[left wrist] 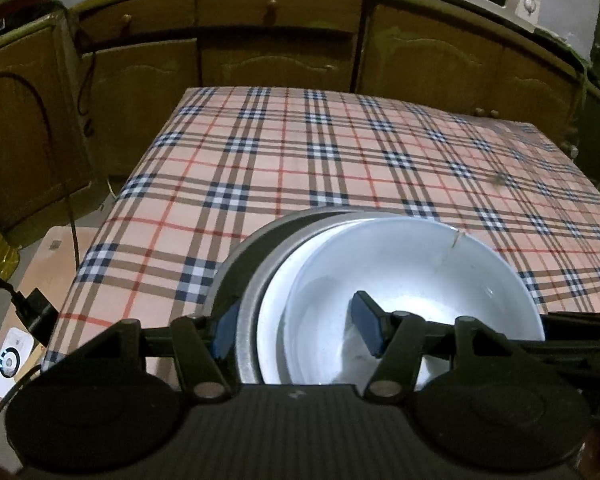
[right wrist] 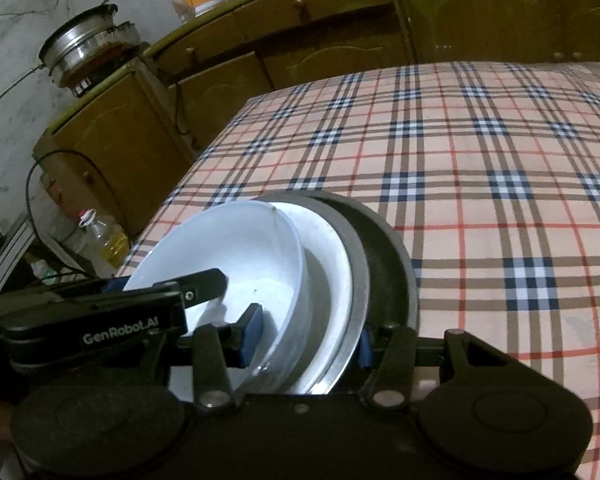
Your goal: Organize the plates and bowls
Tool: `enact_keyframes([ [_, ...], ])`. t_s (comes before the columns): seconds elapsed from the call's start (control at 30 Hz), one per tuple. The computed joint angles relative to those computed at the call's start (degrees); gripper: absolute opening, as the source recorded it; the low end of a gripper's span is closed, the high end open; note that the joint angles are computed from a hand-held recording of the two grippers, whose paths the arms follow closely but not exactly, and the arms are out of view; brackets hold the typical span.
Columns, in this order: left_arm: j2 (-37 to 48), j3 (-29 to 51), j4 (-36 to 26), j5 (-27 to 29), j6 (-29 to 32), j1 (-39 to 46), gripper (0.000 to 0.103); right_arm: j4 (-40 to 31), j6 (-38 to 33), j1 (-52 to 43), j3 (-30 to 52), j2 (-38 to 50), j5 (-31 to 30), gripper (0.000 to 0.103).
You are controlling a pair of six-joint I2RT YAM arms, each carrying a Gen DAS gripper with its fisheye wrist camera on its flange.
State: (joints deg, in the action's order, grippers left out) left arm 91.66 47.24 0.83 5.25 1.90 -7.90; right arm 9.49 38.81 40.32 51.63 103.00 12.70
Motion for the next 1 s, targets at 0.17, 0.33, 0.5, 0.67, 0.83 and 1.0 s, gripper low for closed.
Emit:
enact_keyframes([
  [0.17,0.17,-0.56,1.83,-0.80,0.43,-0.35,0.062,1.50,0.31,-0.87,-0.21,0.65,-1.35,0.057],
  [0.33,-0.16,-1.83,4.19,-1.82,0.48,-1.04,0.061,2.21,0.96,-1.65,-0.85,0.84,-2.20,0.064],
  [0.5,-0.70,-1.79,4.10,-3.23,-0.81,-1.24,0.061,-0.31,-1.58,-0.91,-0.87,-0.79,3.19,0.064],
  [0.67,-3.95,-3.52,3.60,-4.31,-1.65,-1.18,0.062,1.42,-4.27,1.23,-4.82,-5.04,7.61,0.067],
  [0.83,-11.19,-7.39,2.90,-6.58,-1.88,-1.87,0.070,0.69,-7.82,5.66,-9.00,-11.98,14.17,0.073],
  [1.0,-20.47,-11.17,-1.07,-9.61,-4.36,-4.59,0.086,-4.25,-4.18,10.33,-12.09,-18.79,18.87,0.074],
])
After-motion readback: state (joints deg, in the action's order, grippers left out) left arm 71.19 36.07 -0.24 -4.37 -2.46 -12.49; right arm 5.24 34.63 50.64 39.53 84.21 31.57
